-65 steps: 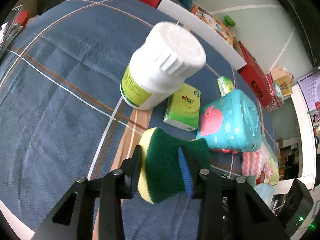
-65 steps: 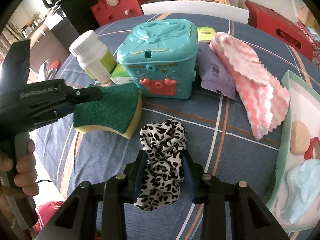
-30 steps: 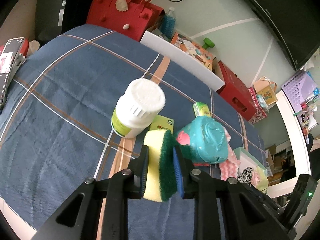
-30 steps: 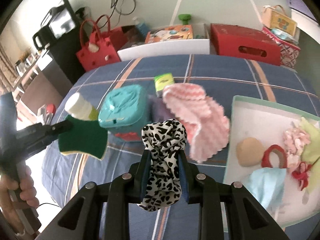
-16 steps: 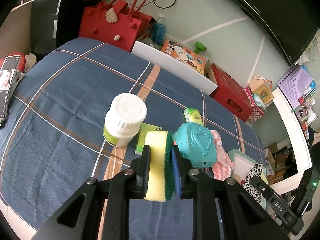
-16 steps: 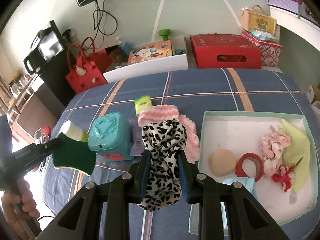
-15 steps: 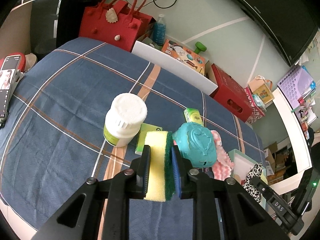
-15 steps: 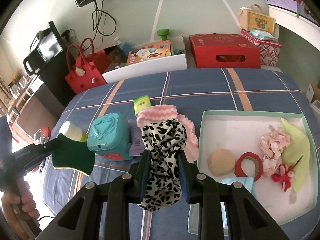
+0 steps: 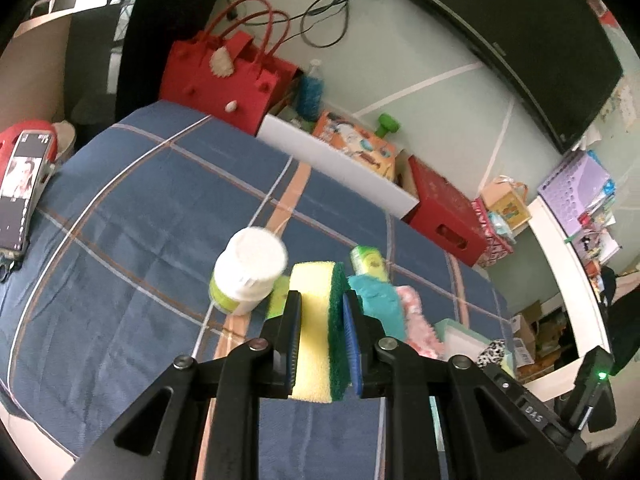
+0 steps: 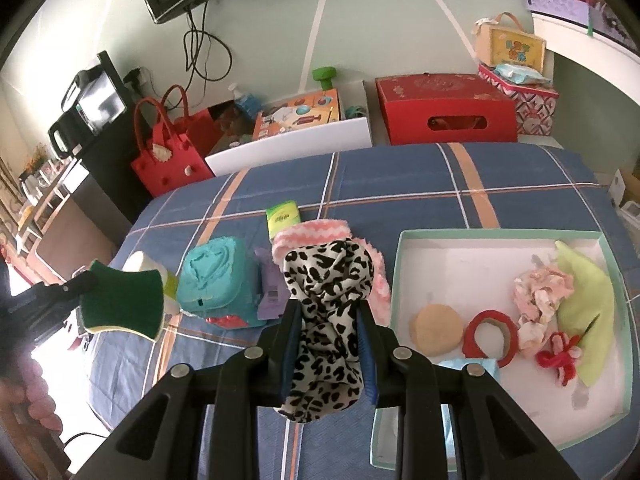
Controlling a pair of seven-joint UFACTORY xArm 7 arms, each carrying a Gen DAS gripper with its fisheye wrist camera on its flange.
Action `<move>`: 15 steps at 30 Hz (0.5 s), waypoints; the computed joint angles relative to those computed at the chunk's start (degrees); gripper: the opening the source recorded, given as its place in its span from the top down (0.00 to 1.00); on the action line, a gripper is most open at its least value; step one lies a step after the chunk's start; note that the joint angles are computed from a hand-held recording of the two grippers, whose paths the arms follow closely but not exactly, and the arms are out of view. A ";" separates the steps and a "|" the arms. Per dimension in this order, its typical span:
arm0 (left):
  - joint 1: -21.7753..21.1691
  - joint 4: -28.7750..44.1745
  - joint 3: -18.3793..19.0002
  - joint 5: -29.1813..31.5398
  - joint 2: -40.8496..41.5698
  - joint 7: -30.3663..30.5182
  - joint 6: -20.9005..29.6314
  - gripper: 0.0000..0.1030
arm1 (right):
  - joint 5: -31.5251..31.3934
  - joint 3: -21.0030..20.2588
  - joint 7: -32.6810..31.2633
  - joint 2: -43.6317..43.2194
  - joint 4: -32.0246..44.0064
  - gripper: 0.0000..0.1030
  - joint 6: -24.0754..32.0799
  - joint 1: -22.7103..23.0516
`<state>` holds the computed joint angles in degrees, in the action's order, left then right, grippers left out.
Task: Organize soft objects
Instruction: 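Lift and carry the scrub sponge with the left tool while the right tool carries the scrunchie to the tray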
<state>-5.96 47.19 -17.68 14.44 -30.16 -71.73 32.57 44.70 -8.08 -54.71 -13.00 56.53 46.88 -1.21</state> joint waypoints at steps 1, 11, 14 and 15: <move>0.05 0.77 -0.15 0.26 0.37 0.16 -0.13 0.80 | 0.27 -0.22 0.07 0.14 0.49 0.72 0.07 -0.13; -1.31 15.42 -1.73 4.93 11.98 3.11 -2.03 0.80 | 1.47 -1.19 4.63 5.14 7.67 0.72 -0.61 -3.86; -3.45 21.71 -1.56 7.15 17.91 4.05 -2.13 0.80 | 1.23 -1.19 7.01 7.83 10.62 0.72 -0.72 -5.80; -4.40 23.92 -1.31 7.58 20.09 4.60 -2.14 0.80 | 1.04 -1.03 7.72 8.68 11.45 0.72 -0.90 -6.44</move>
